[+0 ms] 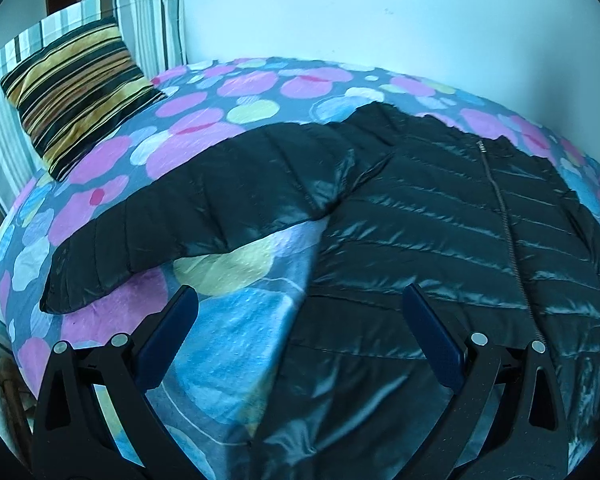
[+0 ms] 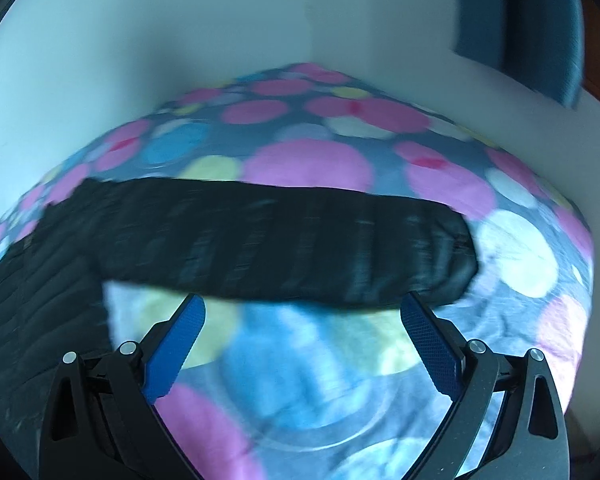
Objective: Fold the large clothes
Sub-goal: 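Grasp the black jacket sleeve cuff with the right gripper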
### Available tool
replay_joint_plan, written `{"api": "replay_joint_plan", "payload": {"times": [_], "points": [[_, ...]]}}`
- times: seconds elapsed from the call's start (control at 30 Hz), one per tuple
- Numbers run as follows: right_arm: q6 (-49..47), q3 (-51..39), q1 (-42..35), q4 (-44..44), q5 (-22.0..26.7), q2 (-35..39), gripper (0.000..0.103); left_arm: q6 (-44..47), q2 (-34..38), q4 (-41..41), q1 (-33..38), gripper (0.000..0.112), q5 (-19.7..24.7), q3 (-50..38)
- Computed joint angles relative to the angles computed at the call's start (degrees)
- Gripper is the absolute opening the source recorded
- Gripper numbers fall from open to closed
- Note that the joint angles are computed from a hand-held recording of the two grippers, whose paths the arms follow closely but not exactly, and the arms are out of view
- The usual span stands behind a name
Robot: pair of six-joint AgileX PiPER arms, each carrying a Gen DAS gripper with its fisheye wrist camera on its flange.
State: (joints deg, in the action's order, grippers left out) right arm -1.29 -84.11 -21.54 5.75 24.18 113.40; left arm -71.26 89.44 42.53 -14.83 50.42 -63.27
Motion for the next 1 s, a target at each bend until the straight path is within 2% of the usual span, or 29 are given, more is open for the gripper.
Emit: {"api": "replay_joint_plan", "payload": {"times": [0.07,0.1,0.27,0.43,0.73,0.9,1.0], "points": [[2.92,-2.05,-1.45,-2.43,1.95,1.47,0.069,-0.23,0.02,-0.10,0.76,0.101,-0.23,0.63],[1.86,-3.13,-2.58,-0.56,2.96,2.27,0.069,-0.16,-0.09,-0.29,1.11,0.101,-0.40,0.93],[0.72,-5.37,-6.08,3.52,4.16,4.40,0.069,-0.89,-0.65,0.43,1.50,0.101,-0.47,1.91],[-5.24,-6.57,-7.93,12.67,7.69,6.57,0.070,-0.70,-0.53,-0.07,1.67,0.101,-0.20,2.07],[-5.83,-10.50,-8.40,19.57,11.30,10.78,0.073,-0.57,-0.06,0.19,0.68,0.101,0.01,1.73],[-7.52,-8.30,-7.61,22.13,10.22,9.59,0.078,-0.48,0.77,-0.12,0.61,0.101,0.02,0.94],[-4.60,-10.80,-7.97,21.88,10.00,11.66,0.078,-0.27,1.35,0.03,0.25,0.101,0.25,0.37]]}}
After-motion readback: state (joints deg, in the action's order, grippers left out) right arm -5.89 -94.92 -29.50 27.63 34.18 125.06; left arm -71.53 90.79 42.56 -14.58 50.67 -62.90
